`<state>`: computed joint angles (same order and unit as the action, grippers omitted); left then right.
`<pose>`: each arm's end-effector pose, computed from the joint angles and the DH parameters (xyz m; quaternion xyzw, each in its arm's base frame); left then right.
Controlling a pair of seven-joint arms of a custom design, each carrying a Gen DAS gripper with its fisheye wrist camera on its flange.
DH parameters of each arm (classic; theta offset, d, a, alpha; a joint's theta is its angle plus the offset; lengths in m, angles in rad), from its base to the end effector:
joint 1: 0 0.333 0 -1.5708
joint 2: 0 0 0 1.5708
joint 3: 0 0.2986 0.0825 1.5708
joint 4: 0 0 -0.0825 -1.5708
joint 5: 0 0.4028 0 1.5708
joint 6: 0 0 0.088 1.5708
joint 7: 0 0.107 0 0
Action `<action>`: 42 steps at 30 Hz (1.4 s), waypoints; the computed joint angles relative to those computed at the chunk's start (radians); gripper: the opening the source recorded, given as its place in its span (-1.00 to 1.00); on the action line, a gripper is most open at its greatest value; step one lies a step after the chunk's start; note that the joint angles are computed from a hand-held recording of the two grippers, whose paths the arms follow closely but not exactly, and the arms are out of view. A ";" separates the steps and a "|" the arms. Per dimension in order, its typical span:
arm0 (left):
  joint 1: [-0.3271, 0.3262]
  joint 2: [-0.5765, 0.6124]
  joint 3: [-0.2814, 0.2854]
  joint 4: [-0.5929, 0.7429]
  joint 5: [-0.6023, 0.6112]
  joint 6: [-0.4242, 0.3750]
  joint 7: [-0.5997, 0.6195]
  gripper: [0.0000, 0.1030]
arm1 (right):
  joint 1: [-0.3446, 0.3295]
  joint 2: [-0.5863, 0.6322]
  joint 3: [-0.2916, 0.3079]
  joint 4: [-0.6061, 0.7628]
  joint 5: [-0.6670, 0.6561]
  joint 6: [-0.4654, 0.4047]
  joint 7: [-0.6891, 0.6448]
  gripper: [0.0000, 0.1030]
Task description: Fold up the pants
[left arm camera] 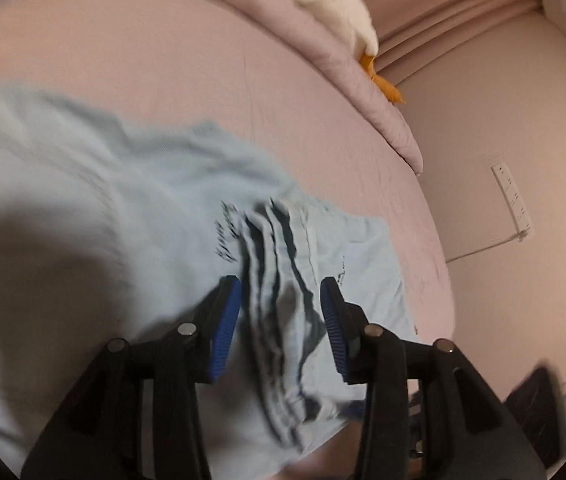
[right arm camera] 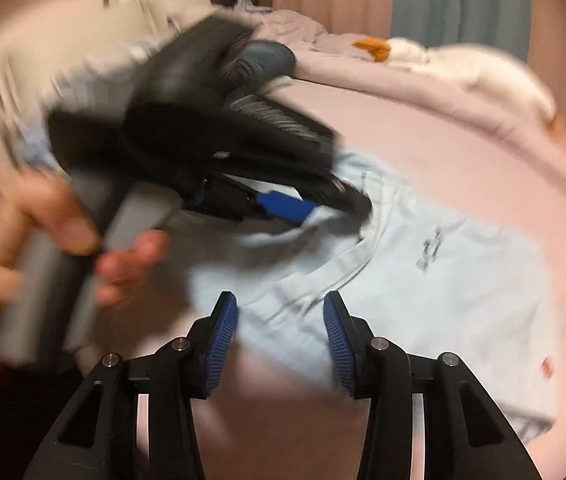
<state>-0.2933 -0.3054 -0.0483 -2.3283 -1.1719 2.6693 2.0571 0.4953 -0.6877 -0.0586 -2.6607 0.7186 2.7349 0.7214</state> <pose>0.4931 -0.1475 0.4923 0.6474 -0.5983 0.4692 0.0519 0.3840 0.1501 0.5075 -0.8220 0.3692 -0.1392 0.4106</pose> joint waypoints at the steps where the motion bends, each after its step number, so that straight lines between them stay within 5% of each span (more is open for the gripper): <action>1: 0.008 -0.020 -0.010 -0.010 0.035 0.023 -0.002 -0.14 | 0.015 -0.021 -0.052 0.011 0.011 -0.051 -0.007 -0.12; 3: -0.004 -0.024 -0.014 0.000 0.063 0.045 -0.002 -0.14 | -0.030 -0.061 -0.084 0.027 0.049 -0.075 -0.004 -0.12; 5: -0.038 -0.022 0.005 0.018 0.022 0.021 0.049 -0.14 | -0.111 -0.057 -0.037 0.039 0.008 -0.024 0.044 -0.15; 6: -0.056 -0.018 0.006 0.029 -0.007 0.013 0.085 -0.14 | -0.179 -0.023 -0.002 0.064 -0.059 0.018 0.113 -0.21; 8: -0.085 0.004 -0.009 0.058 -0.051 -0.014 0.149 -0.15 | -0.247 0.040 0.014 0.116 -0.110 0.014 0.169 -0.67; 11: -0.093 0.052 -0.066 0.085 -0.016 0.005 0.147 -0.16 | -0.305 0.067 0.051 0.116 -0.201 0.003 0.257 -0.68; 14: -0.044 0.107 -0.166 0.066 0.294 0.113 -0.098 -0.16 | -0.359 0.127 0.095 0.109 -0.315 -0.045 0.344 -0.68; 16: -0.070 0.091 -0.145 0.005 0.373 0.183 -0.186 -0.59 | -0.335 0.117 0.078 0.068 -0.332 -0.027 0.335 -0.68; 18: -0.058 0.049 -0.157 -0.056 0.417 0.237 -0.215 -0.67 | -0.300 0.114 0.029 0.079 -0.312 -0.049 0.304 -0.68; 21: -0.121 0.000 -0.096 -0.118 0.382 0.278 -0.195 -0.67 | -0.305 0.119 0.018 0.135 -0.313 -0.139 0.340 -0.67; 23: -0.217 -0.005 0.001 -0.124 0.261 0.284 -0.103 -0.67 | -0.216 0.098 -0.037 0.136 -0.226 -0.112 0.205 -0.68; 27: -0.228 -0.030 0.019 -0.142 0.271 0.263 -0.138 -0.67 | -0.120 0.178 -0.057 0.226 -0.136 -0.172 0.035 -0.68; 32: -0.273 -0.087 0.061 -0.191 0.208 0.278 -0.078 -0.68 | -0.140 0.287 0.043 0.291 -0.176 -0.168 -0.023 -0.68; 37: -0.332 -0.113 0.123 -0.208 0.105 0.277 0.004 -0.68 | -0.110 0.396 0.041 0.407 -0.067 -0.244 -0.112 -0.89; 42: -0.296 -0.109 0.089 -0.201 0.091 0.260 0.010 -0.68 | -0.137 0.416 0.044 0.445 0.060 -0.295 -0.125 -0.89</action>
<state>-0.5892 -0.4142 0.0405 -2.5290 -1.0810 2.9296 2.0672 0.3584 -0.2712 -0.0150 -2.2162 0.7790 2.4402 0.5967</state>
